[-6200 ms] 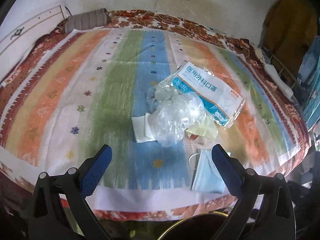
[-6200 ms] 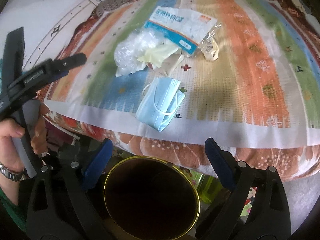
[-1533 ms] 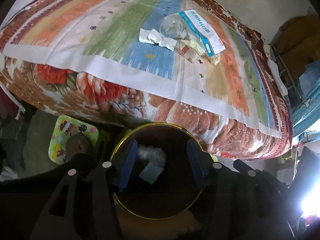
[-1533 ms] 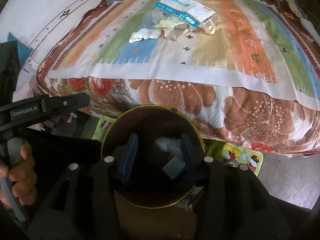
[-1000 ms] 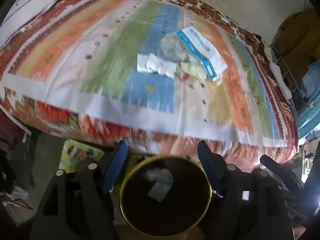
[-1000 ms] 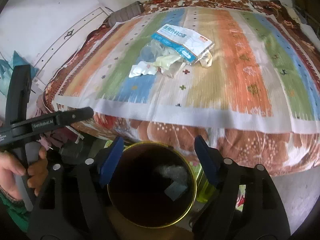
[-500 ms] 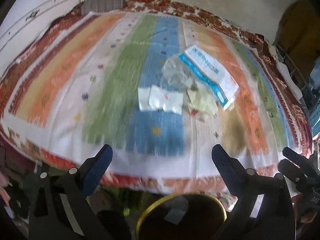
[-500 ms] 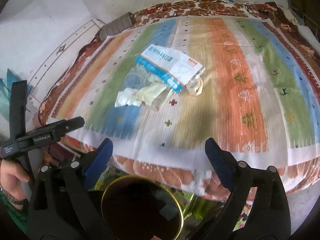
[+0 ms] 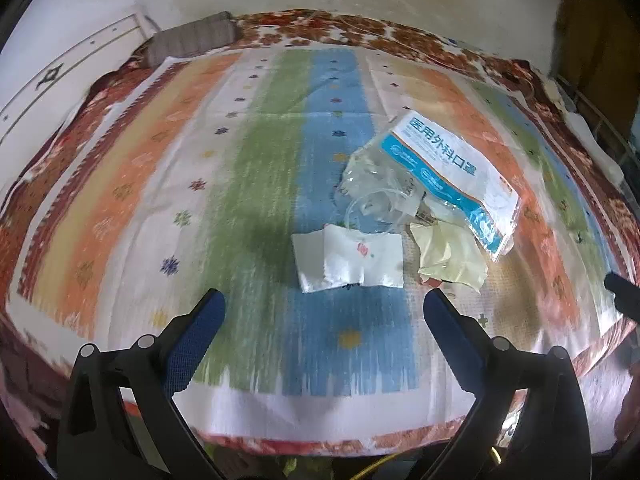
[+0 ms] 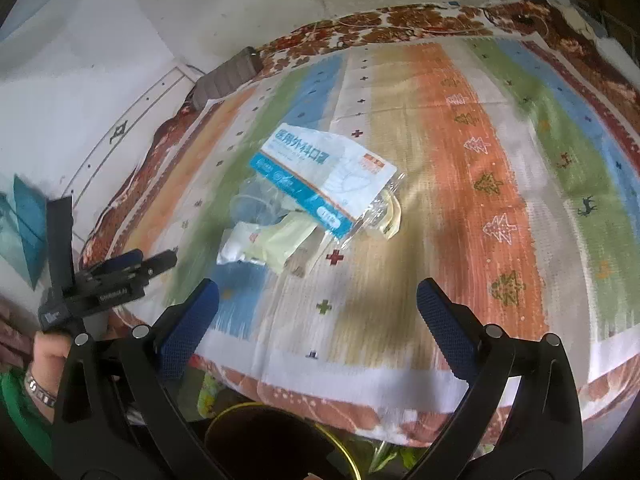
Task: Collect trash
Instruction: 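Move both grippers back toward the remaining trash on the bed, then close the left gripper on the printed mask package while the right gripper grasps a thin wrapper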
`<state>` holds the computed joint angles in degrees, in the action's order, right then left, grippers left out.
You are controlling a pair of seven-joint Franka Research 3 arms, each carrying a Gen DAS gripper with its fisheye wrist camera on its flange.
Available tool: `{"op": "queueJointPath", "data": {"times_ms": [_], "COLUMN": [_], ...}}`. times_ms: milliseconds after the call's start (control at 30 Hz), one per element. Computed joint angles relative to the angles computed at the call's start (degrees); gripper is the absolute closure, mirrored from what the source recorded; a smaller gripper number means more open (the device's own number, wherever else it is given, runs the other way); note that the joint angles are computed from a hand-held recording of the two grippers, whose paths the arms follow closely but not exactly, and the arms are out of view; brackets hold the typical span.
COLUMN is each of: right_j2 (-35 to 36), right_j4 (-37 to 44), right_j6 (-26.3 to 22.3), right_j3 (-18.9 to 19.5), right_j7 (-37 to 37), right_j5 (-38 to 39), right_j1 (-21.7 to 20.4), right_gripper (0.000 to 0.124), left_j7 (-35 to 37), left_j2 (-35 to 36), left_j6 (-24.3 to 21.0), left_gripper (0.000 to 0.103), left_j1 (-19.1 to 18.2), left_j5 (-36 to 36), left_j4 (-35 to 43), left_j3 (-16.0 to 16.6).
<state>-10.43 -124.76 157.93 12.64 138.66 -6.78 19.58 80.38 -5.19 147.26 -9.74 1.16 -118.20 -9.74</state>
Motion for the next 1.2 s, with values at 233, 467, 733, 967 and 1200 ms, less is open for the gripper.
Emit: {"op": "queueJointPath", "data": {"times_ms": [233,467,733,967,1200], "right_j2": [2.99,7.48,12.68,17.26,19.97], "right_j4": [-0.12,0.78,3.92,8.71,12.39], "right_j6": [3.87,9.59,11.55,11.29,9.1], "right_j3": [-2.34,-5.56,-5.63,-3.22,-2.14], "right_j7": [-2.75,-14.66,-29.06,-47.22,-58.04], "right_j5": [4.44,19.49,37.15,57.44,68.97], "right_j1": [-0.05,1.85,1.62,-1.18,-3.11], "right_gripper": [0.03,0.032,0.038,0.056,0.062], "left_j7": [4.26,8.0,9.71,10.37,12.73], "left_j2": [3.21,6.87,10.73,12.94,15.42], "left_j6": [4.38,4.46,5.62,7.87,10.06], "left_gripper": [0.006,0.007,0.017,0.025,0.031], "left_j1": [0.11,0.78,1.93,2.29,3.28], "left_j5": [-1.96,-4.65,-5.47,-5.48,-7.83], "left_j4": [1.06,3.6,6.33,7.96,9.31], "left_j3": [-0.03,-0.7,-1.57,-2.63,-4.26]}}
